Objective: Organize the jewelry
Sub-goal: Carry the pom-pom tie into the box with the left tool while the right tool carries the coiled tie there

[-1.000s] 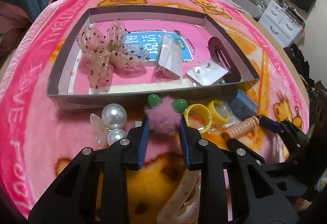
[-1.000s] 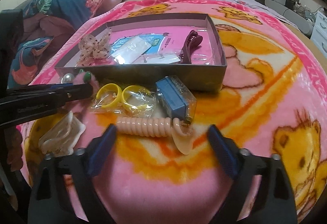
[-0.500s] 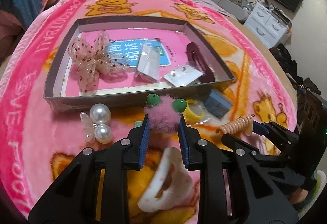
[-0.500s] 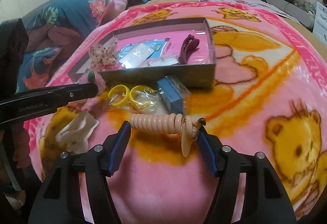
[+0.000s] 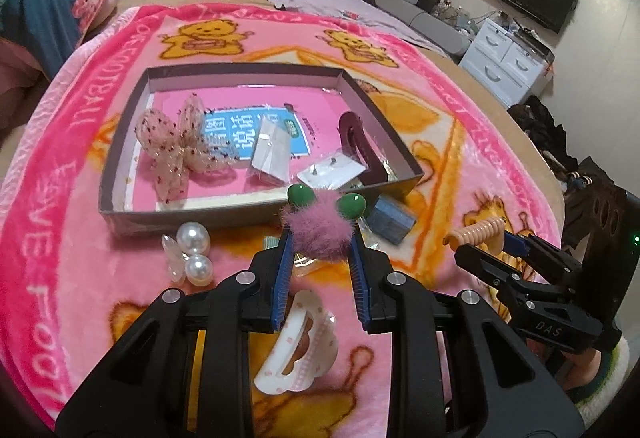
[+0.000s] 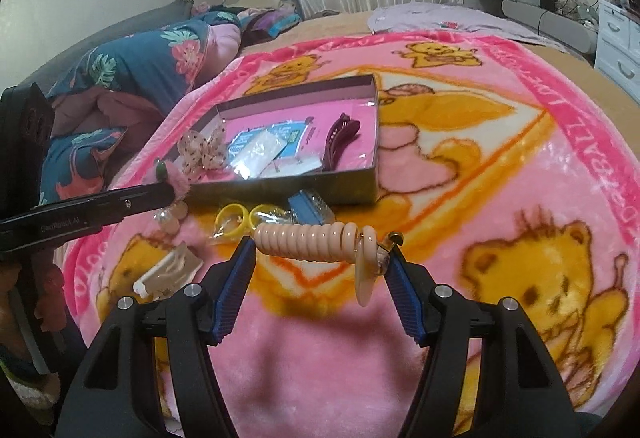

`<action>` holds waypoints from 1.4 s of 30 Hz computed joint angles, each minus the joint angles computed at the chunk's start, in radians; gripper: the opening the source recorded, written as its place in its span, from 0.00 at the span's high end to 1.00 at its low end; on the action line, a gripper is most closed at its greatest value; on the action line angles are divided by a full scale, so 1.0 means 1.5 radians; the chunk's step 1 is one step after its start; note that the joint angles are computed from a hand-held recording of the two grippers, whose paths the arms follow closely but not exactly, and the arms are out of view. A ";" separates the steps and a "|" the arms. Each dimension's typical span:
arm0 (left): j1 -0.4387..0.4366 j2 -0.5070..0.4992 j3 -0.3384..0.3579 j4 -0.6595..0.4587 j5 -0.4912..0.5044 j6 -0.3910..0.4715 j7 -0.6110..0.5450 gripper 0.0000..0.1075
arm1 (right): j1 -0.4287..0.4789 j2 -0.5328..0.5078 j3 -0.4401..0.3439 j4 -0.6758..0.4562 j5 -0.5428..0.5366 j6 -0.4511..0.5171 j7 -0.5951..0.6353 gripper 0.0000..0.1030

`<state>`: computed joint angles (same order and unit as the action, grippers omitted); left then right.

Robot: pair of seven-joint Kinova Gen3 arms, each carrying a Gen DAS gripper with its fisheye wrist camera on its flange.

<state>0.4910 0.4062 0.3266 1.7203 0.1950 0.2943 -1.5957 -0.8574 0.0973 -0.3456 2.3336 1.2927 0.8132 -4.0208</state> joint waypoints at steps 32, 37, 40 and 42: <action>-0.013 -0.015 -0.057 -0.067 -0.031 0.021 0.052 0.83 | 0.053 -0.029 0.016 -0.087 0.012 0.016 0.192 0.39; -0.008 0.003 -0.064 -0.095 -0.043 0.034 0.063 0.83 | 0.072 -0.027 0.027 -0.097 0.023 0.004 0.208 0.39; 0.001 0.015 -0.074 -0.114 -0.054 0.043 0.074 0.83 | 0.089 -0.023 0.037 -0.107 0.026 -0.010 0.226 0.39; 0.011 0.025 -0.083 -0.129 -0.064 0.050 0.084 0.83 | 0.099 -0.020 0.044 -0.113 0.027 -0.021 0.236 0.39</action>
<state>0.5075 0.4442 0.2015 1.5271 0.0991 0.3699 -1.4699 -0.7096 0.0679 -0.2801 2.1647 1.3338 0.7821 -3.6671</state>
